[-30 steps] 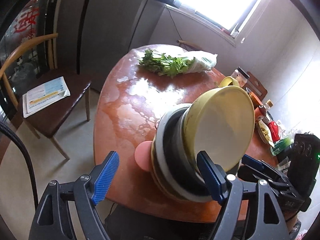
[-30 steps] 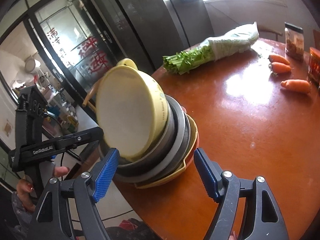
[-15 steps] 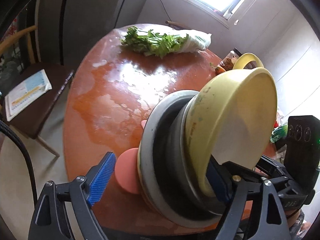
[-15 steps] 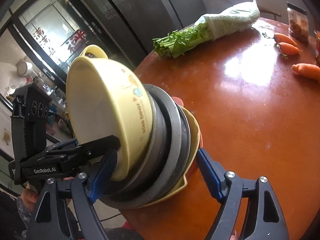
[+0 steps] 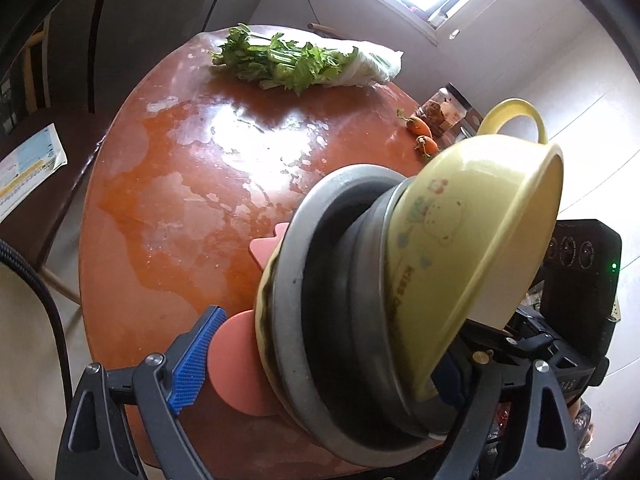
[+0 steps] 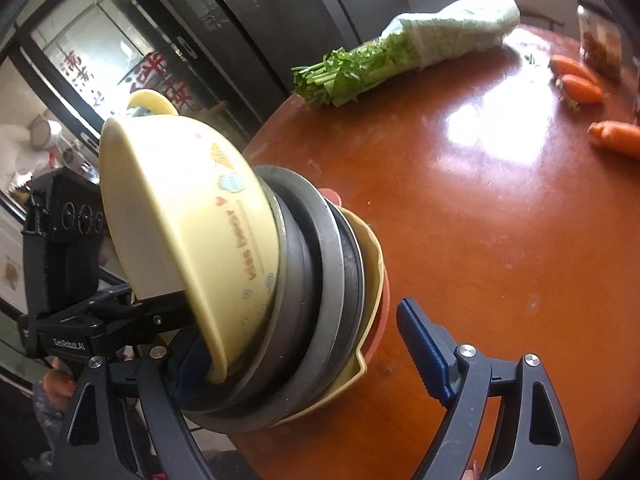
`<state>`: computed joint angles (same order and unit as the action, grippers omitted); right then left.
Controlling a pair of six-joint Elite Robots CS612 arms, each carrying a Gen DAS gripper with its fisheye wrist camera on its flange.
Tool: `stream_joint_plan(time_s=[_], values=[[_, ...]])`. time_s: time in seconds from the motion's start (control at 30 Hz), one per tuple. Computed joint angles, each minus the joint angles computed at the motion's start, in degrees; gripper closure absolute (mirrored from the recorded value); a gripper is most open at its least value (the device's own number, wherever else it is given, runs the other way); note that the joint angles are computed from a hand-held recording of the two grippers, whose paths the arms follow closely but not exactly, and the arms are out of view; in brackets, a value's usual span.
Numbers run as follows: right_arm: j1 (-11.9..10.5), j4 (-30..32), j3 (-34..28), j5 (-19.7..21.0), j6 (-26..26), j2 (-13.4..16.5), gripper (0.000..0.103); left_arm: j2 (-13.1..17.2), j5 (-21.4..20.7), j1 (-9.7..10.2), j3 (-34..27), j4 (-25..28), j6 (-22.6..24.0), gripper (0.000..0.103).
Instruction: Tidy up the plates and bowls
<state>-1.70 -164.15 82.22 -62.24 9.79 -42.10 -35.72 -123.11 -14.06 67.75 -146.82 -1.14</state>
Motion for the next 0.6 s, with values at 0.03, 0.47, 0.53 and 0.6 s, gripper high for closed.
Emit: stream_joint_plan(time_s=[0.03, 0.47, 0.53, 0.6], values=[[-0.16, -0.68, 0.27, 0.45, -0.12, -0.02, 0.018, 0.07, 0.05, -0.09, -0.14, 0.03, 0.24, 0.011], [-2.9, -2.61, 4.07, -0.1, -0.61, -2.05, 0.02, 0.57, 1.39, -3.03, -1.97, 1.83, 2.3, 0.011], [-3.7, -3.26, 5.11, -0.14, -0.12, -2.55, 0.02, 0.77, 1.5, -3.72, -2.48, 2.27, 2.76, 0.011], [-4.32, -3.82, 6.07, -0.57, -0.03, -3.08, 0.02, 1.05, 1.19, -4.38, -3.09, 2.99, 3.11, 0.011]])
